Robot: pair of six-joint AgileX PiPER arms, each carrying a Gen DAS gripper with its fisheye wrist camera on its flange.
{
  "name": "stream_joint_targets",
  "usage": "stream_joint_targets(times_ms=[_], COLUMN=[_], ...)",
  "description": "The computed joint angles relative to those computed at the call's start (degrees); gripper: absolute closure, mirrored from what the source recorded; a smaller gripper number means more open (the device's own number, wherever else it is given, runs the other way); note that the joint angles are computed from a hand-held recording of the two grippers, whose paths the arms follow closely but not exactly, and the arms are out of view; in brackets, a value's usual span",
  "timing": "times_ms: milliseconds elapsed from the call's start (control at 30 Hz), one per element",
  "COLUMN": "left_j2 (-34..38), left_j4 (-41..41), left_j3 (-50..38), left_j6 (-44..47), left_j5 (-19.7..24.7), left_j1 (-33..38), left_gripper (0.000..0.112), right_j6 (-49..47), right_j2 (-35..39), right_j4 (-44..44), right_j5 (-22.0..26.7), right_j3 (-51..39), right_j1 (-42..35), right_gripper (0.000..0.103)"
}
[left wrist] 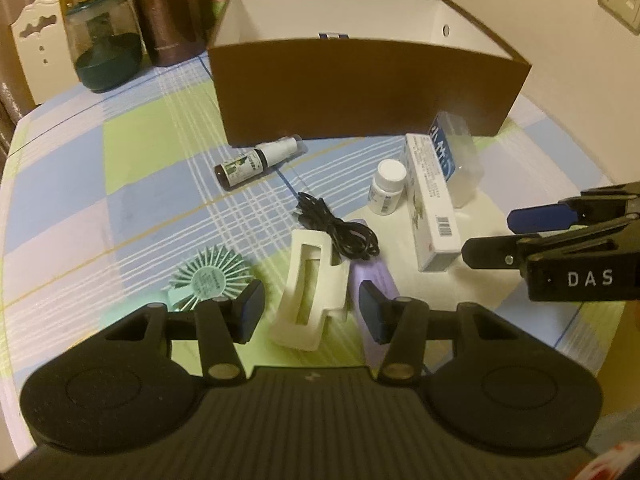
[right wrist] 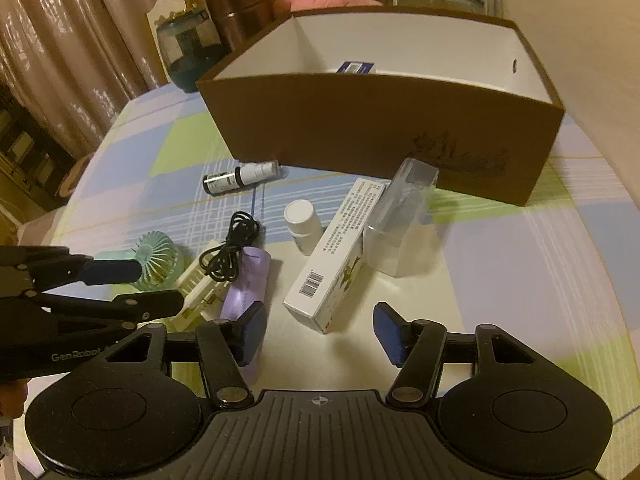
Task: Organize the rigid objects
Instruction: 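Grasp the white plastic clip with the left gripper while the right gripper grasps the white medicine box, then lift the white clip and white medicine box and carry them over the brown box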
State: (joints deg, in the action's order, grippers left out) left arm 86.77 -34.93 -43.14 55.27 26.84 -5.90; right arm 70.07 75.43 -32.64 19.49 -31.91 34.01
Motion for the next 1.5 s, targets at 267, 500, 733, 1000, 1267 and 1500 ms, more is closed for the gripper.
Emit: stream_joint_targets(times_ms=[267, 500, 733, 1000, 1267, 1500], left_j2=[6.96, 10.34, 11.11, 7.45, 1.38, 2.13], left_j4=[0.78, 1.82, 1.38, 2.88, 5.18, 7.28], left_j3=[-3.34, -5.31, -5.66, -1.55, 4.06, 2.52], left_j6=[2.48, 2.15, 1.09, -1.63, -5.03, -8.43], left_j5=[-0.94, -1.23, -1.07, -2.52, -0.13, 0.21], left_j1=[-1.19, -2.04, -2.27, -2.06, 1.26, 0.47], left_gripper=[0.063, 0.063, 0.073, 0.074, 0.074, 0.069], right_j6=[-3.05, -1.23, 2.99, -21.17, -30.29, -18.64], right_j2=[6.27, 10.3, 12.58, 7.45, 0.32, 2.14], right_j4=[1.14, -0.53, -4.99, 15.99, 23.06, 13.28], right_j5=[-4.87, -6.98, -6.65, -1.77, 3.9, 1.56], right_j3=[-2.15, -3.61, -4.42, -2.71, 1.35, 1.58], right_j1=[-2.51, -3.6, -3.27, -3.48, -2.56, -0.14], right_gripper=[0.049, 0.051, 0.065, 0.077, 0.077, 0.066])
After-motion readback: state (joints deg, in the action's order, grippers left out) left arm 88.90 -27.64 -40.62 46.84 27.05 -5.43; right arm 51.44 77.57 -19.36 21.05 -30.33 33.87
